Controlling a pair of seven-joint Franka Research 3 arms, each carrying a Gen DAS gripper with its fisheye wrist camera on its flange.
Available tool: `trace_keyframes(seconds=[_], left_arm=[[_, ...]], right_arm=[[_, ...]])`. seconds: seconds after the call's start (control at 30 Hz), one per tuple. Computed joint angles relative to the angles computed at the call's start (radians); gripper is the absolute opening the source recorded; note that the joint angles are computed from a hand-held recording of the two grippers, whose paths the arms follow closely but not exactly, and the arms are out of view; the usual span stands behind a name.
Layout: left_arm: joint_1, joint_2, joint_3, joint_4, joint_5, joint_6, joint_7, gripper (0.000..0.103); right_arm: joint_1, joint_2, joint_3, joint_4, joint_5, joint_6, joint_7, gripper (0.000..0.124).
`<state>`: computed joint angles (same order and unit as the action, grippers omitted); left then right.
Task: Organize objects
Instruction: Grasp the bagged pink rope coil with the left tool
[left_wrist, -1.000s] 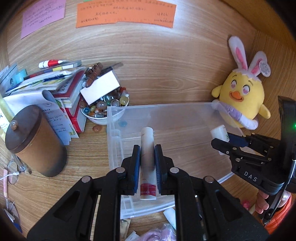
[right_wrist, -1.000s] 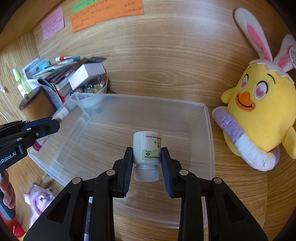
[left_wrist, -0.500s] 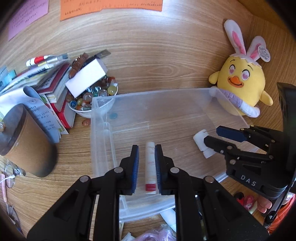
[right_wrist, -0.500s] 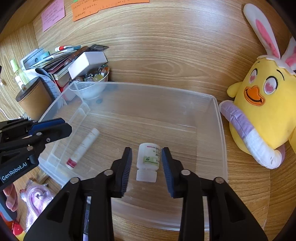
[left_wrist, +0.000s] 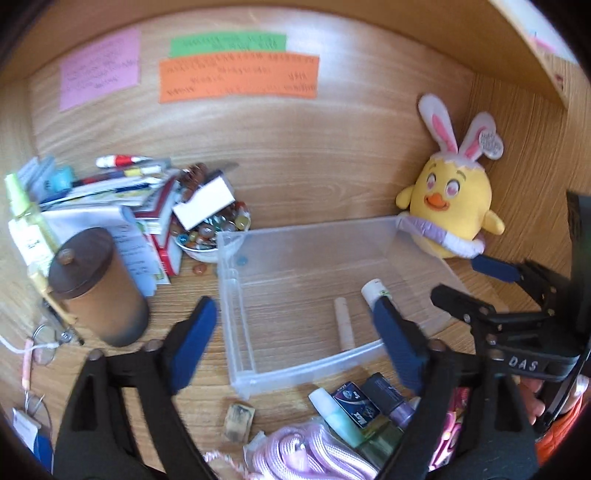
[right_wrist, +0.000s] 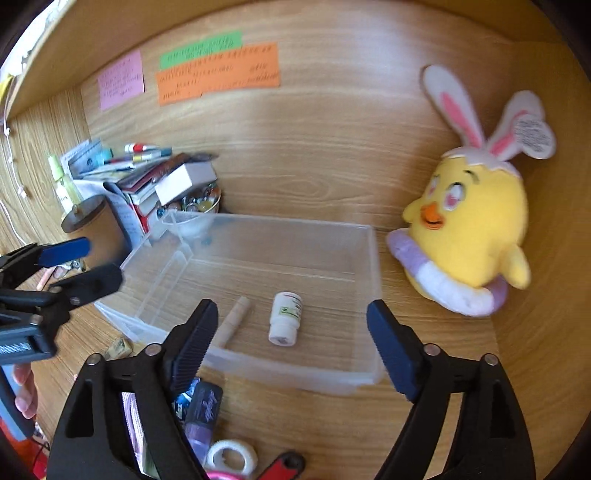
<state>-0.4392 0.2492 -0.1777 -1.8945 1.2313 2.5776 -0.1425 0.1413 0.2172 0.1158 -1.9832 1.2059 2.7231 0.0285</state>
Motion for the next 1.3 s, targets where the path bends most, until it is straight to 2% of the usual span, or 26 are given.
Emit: trace_keyframes(seconds=[0.1, 0.23, 0.37, 0.57, 0.93, 1.07, 1.17, 1.3], left_arm=[[-0.014, -0.047, -0.007, -0.049, 0.049, -0.026, -0.066, 0.097], [-0.007, -0.095, -0.032, -0.107, 0.073, -0.033, -0.096, 0.1], [-0.001, -0.134, -0.059, -0.159, 0.085, -0.05, -0.123, 0.102], [0.004, -0.149, -0.088, -0.217, 0.04, -0.073, -0.125, 0.102], [-0.027, -0.115, -0.106, -0.276, -0.07, -0.059, -0.115, 0.102], [-0.034, -0.095, -0.1, -0.279, -0.092, -0.014, -0.136, 0.102], [-0.045, -0.076, -0.094, -0.27, -0.103, -0.012, -0.146, 0.102], [-0.046, -0.061, -0.078, -0.275, -0.101, 0.037, -0.189, 0.102]], right_arm=[[-0.012, -0.037, -0.007, -0.045, 0.028, -0.03, -0.024, 0.085], [-0.009, -0.082, -0.021, -0.103, 0.088, -0.023, -0.095, 0.085], [-0.012, -0.12, -0.05, -0.149, 0.114, -0.079, -0.122, 0.085], [-0.008, -0.152, -0.078, -0.207, 0.141, -0.1, -0.157, 0.086], [-0.006, -0.142, -0.086, -0.257, 0.082, -0.107, -0.186, 0.086], [0.006, -0.13, -0.072, -0.255, 0.093, -0.098, -0.222, 0.086], [0.02, -0.111, -0.061, -0.239, 0.065, -0.091, -0.2, 0.086], [0.035, -0.077, -0.046, -0.212, -0.015, -0.078, -0.148, 0.081]])
